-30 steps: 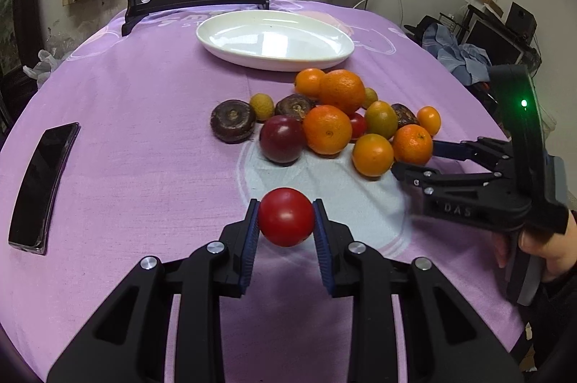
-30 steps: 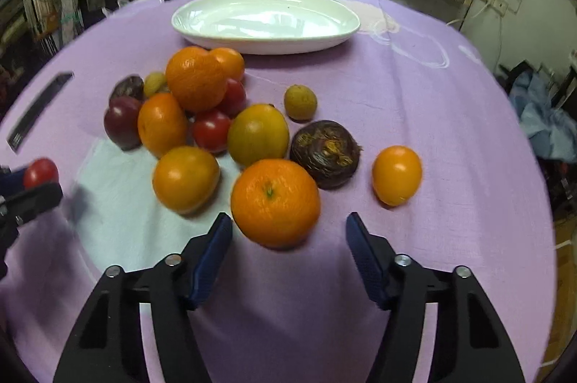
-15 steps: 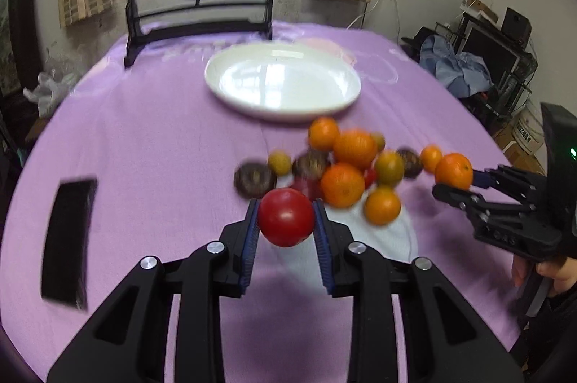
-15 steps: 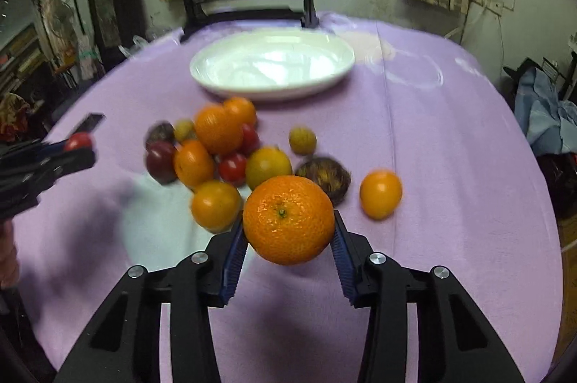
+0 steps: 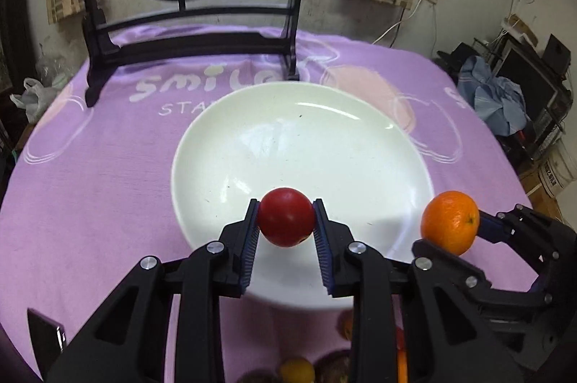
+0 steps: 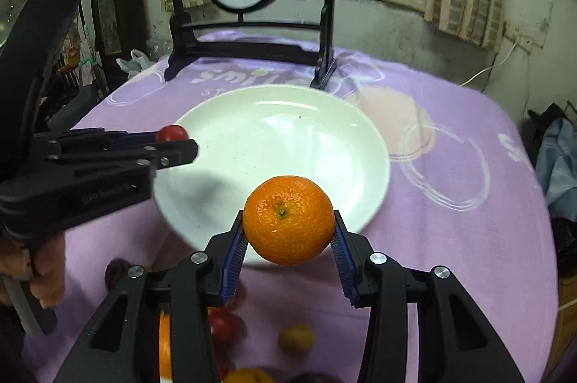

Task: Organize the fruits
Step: 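Carry both fruits over the white plate and open both tools to drop them, then grasp the dark red plum with the left tool while the right tool grasps an orange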

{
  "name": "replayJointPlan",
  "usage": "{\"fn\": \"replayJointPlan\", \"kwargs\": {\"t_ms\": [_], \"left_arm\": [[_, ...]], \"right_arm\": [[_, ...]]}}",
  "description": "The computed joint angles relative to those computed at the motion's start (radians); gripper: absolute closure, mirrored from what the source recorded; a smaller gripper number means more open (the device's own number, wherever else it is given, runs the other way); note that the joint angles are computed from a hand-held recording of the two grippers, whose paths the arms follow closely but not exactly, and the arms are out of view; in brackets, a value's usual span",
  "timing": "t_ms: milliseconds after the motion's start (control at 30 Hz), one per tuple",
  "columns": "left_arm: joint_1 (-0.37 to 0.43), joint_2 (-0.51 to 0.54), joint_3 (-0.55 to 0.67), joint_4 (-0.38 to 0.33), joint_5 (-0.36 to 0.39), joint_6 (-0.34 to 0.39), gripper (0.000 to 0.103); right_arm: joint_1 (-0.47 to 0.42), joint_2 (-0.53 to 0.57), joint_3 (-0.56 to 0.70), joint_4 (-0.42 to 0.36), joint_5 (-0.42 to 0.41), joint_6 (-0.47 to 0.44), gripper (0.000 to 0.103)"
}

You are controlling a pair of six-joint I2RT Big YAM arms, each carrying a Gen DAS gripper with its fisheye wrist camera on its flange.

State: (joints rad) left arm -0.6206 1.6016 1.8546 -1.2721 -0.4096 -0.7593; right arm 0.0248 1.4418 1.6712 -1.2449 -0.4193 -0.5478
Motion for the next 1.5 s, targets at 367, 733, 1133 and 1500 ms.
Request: {"fn": "replayJointPlan", "kwargs": {"t_ms": [367, 733, 1133, 1500], "left_arm": [[-0.008, 0.024, 0.031, -0.060, -0.037, -0.043, 0.026], [-0.275, -0.237, -0.235, -0.096, -0.206, -0.344, 0.007], [-0.382, -0.325, -0.439, -0.070, -0.277, -0.543, 0.005], [-0.382, -0.314, -0.432, 0.013, -0.250, -0.416, 0.005]], "right_arm": [[-0.032, 0.005, 0.006, -0.038, -0.048, 0.034, 0.043], [-0.274, -0.285, -0.238, -0.193, -0.220, -0.329, 0.021], [-0.171, -0.394, -0.413, -0.160, -0.071, -0.225, 0.033], [-0.219, -0.348, -0.389, -0.163, -0.126, -0.229, 0.064]]}}
